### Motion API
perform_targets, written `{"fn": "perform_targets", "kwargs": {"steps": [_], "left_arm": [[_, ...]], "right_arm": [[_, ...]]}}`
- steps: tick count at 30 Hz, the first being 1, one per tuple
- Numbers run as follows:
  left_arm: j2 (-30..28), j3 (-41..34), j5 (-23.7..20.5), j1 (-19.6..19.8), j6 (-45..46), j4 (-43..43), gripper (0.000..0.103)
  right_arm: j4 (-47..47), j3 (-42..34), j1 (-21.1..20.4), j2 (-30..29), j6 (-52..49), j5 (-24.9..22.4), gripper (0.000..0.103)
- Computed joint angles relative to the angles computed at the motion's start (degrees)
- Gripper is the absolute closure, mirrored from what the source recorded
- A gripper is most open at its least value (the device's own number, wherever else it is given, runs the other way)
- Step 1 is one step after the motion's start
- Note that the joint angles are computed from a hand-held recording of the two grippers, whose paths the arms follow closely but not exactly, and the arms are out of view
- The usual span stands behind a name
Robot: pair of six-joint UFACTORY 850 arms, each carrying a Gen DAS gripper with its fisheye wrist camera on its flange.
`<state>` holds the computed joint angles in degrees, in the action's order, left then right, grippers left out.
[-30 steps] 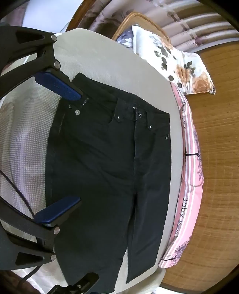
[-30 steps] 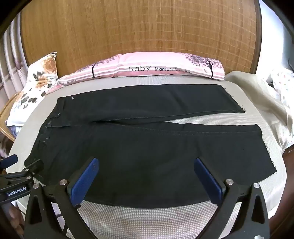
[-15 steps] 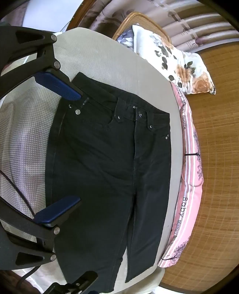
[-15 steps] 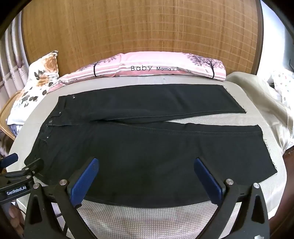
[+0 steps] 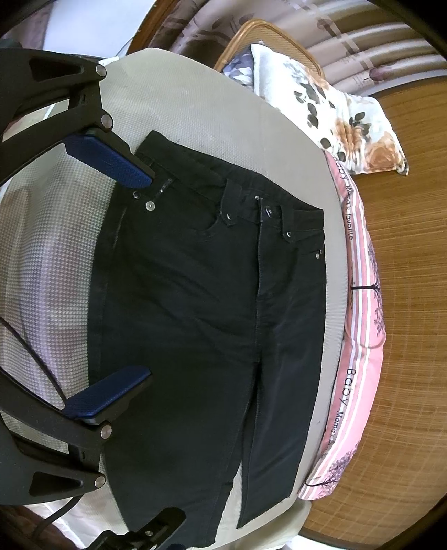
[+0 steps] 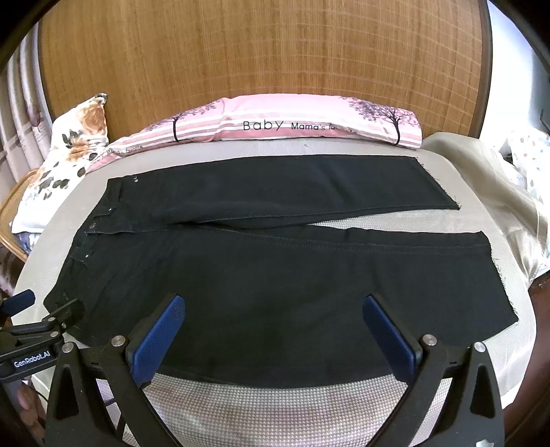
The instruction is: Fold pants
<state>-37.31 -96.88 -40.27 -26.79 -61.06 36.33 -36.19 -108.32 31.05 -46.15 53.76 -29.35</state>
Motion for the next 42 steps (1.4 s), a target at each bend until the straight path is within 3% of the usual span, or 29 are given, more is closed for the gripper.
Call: {"fn": "perform_targets", "kwargs": {"steps": [42], "left_arm": [[-0.12, 0.17, 0.25, 0.41, 1.73, -2.29, 0.001]], "right_arm": [[1.60, 0.16, -0.61, -0.01, -1.24, -0.36, 0.000]]}}
